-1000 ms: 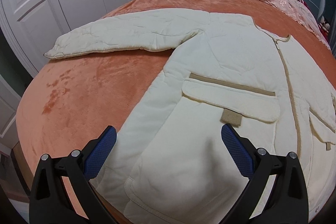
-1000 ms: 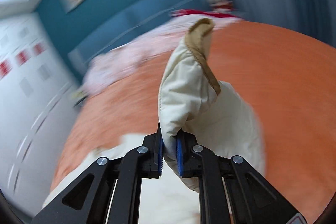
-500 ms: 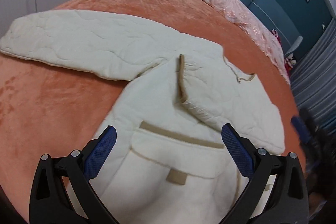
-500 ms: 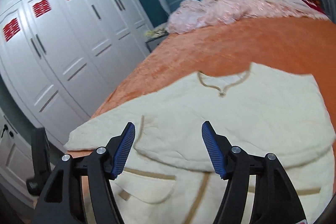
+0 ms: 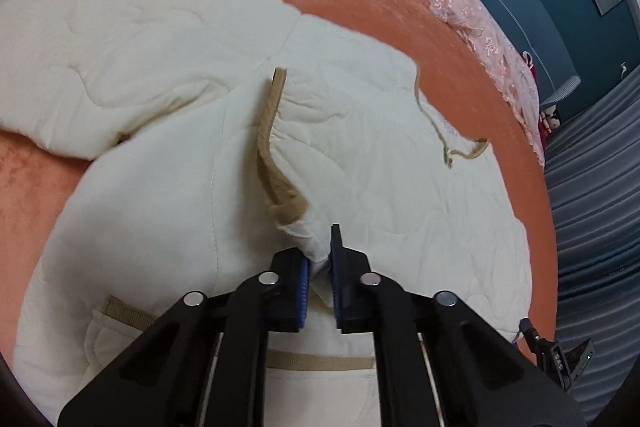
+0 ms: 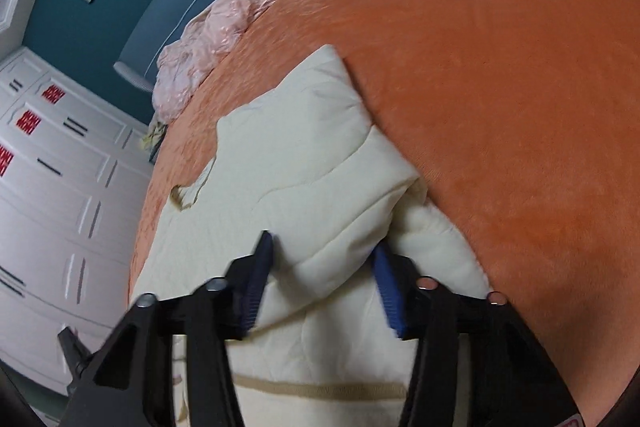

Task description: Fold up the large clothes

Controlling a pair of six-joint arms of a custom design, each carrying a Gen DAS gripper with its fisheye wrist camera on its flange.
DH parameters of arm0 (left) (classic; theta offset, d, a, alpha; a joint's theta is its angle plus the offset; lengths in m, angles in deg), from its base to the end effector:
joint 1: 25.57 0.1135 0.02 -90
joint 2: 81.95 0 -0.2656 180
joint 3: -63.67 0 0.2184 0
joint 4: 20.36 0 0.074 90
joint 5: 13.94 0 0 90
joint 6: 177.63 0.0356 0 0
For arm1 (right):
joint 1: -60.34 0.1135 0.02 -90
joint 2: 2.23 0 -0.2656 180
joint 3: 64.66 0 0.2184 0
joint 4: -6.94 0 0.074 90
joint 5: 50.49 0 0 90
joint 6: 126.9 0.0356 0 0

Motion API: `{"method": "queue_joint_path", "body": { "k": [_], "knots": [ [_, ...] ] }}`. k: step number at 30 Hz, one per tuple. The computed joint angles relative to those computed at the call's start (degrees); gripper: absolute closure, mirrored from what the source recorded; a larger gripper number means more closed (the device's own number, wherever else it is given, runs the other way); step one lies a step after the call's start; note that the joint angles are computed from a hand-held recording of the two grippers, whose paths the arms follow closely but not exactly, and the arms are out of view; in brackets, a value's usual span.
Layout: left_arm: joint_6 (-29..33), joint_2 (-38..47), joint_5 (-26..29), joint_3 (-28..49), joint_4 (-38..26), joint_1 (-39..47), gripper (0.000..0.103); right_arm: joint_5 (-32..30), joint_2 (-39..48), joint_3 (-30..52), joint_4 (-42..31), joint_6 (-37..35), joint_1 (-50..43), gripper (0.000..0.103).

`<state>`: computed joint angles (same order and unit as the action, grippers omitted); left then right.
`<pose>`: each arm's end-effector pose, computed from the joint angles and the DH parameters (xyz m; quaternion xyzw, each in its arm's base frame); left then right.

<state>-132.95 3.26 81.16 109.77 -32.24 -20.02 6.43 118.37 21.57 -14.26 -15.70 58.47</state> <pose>0.2354 0.0197 0.1553 -0.3910 0.8568 -0.1529 0.2994 0.3946 0.0066 0.1332 0.1006 0.9140 0.3157 0.2340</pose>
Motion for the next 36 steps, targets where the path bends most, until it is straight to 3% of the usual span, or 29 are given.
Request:
{"method": "queue_joint_path", "body": {
  "k": [1,3,7,11,13,18,20,21,22,25,28,30,36],
  "knots": [
    [1.27,-2.85,-1.44,0.62,-1.5,-0.25,0.097,-0.69,1.14,2.5,-1.02,0.53,0.04,0.093],
    [3.31,-9.32,-4.03,2.08,-5.12,-1.21,0.097,-2.55,-2.24,1.51,2.14,1.51,0.24,0.095],
    [7.0,-16.0,-13.61,3.03,-10.08,-5.19,0.098,0.63,-12.13,-5.27,8.91,-5.39,2.75,0.095],
    [6.92,-2.75,-11.63,-1.37,-3.21,-4.72,0.097,8.38,-4.9,-3.14,1.91,-11.6,4.83,0.095],
    [6.61,2.19,-12.99,-3.93,2.01,-6.18,0.097,10.08,-3.6,-6.48,4.6,-12.83,4.68,0.095],
    [6.21,5.22,-18.32,-7.72,9.47,-9.77,0.095,12.03,-1.62,-7.38,6.53,-13.89,4.95,0.094],
    [6.43,5.22,-19.4,-8.47,10.7,-10.42,0.094,13.08,-2.57,-8.12,6.71,-14.01,5.2,0.089],
    [6.37,4.46,-19.1,-8.86,10.67,-10.32,0.094,14.86,-3.94,-8.93,6.48,-13.81,5.65,0.081],
    [6.72,3.32,-18.42,-8.77,9.5,-9.6,0.089,17.01,-6.02,-10.25,6.08,-13.47,6.11,0.073],
    [6.07,-6.86,-23.0,-7.61,-2.48,-11.56,0.063,22.4,-15.9,-18.09,8.93,-13.08,6.72,0.07],
    [6.97,-16.23,-29.54,-4.17,-12.31,-15.82,0.062,25.17,-22.0,-20.45,10.07,-15.13,10.78,0.07],
    [7.53,-14.87,-28.4,0.2,-14.24,-16.52,0.062,25.32,-20.39,-16.69,7.16,-17.17,16.35,0.071],
    [7.39,5.23,-24.49,6.77,-5.81,-18.79,0.062,28.09,-7.69,-8.56,5.74,-16.63,28.02,0.075]
  ]
}}
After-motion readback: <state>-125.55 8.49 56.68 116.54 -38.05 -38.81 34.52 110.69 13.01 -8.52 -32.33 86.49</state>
